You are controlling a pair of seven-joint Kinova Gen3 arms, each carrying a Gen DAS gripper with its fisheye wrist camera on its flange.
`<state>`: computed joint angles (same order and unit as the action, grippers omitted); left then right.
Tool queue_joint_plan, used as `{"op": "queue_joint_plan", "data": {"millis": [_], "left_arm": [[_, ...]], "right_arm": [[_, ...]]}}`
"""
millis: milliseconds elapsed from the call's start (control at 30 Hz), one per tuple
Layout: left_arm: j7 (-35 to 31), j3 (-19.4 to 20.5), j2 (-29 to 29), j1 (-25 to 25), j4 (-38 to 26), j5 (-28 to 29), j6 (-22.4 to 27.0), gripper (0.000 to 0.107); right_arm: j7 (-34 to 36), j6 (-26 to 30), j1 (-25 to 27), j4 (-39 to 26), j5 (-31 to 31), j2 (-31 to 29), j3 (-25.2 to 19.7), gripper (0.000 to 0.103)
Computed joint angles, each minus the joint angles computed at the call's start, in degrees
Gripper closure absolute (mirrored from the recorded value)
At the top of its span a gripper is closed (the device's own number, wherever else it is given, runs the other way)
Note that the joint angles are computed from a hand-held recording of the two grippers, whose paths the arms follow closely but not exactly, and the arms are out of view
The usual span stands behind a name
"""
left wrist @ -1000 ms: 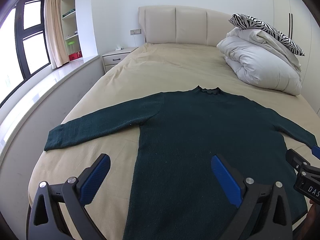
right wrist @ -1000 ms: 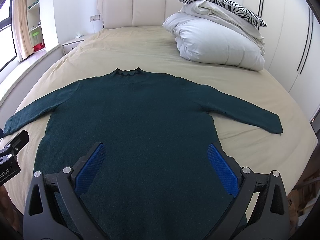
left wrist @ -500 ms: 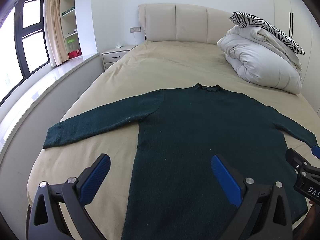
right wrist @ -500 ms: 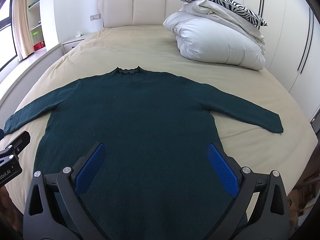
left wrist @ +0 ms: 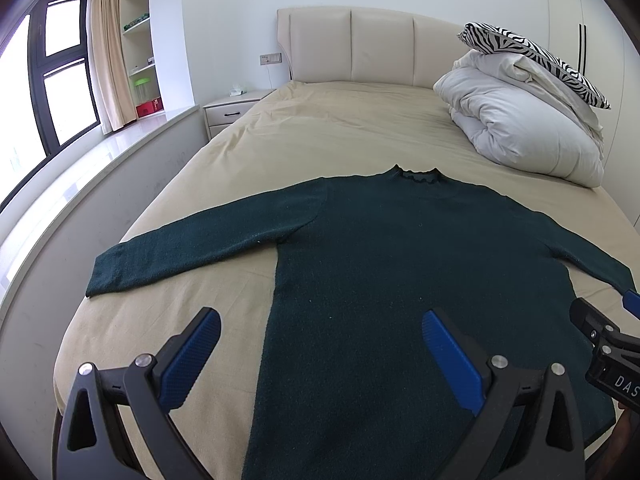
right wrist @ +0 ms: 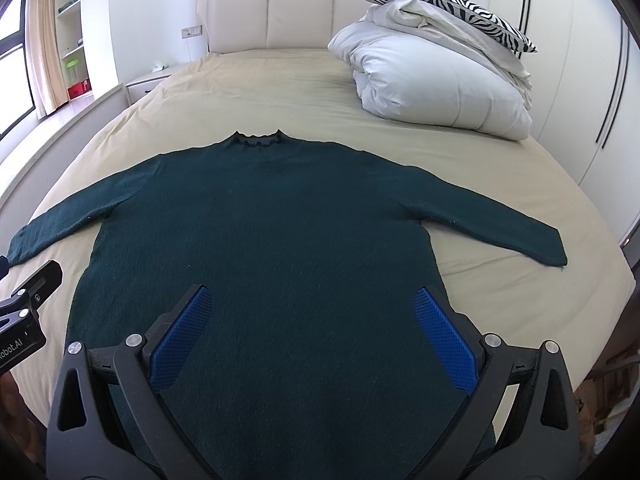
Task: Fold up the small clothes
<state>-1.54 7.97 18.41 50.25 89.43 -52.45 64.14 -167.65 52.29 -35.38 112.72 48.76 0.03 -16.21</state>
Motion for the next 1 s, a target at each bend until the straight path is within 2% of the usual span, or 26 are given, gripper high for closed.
{"op": "queue_joint_plan", "data": {"millis": [767,1000], "left_arm": [[-0.2,0.1,-0.1,-0.2,0.0,0.1,0.0,0.005],[0.5,0.2,-0.1,-0.5,0.7,1.0,-1.3,0.005]], "right_arm": [[-0.8,-0.2,-0.6,0.3,0.3,0.7,0.1,0.000],[0.5,-2.6,0.7,0.9,-1.0,0.3,1.2,0.000]]}}
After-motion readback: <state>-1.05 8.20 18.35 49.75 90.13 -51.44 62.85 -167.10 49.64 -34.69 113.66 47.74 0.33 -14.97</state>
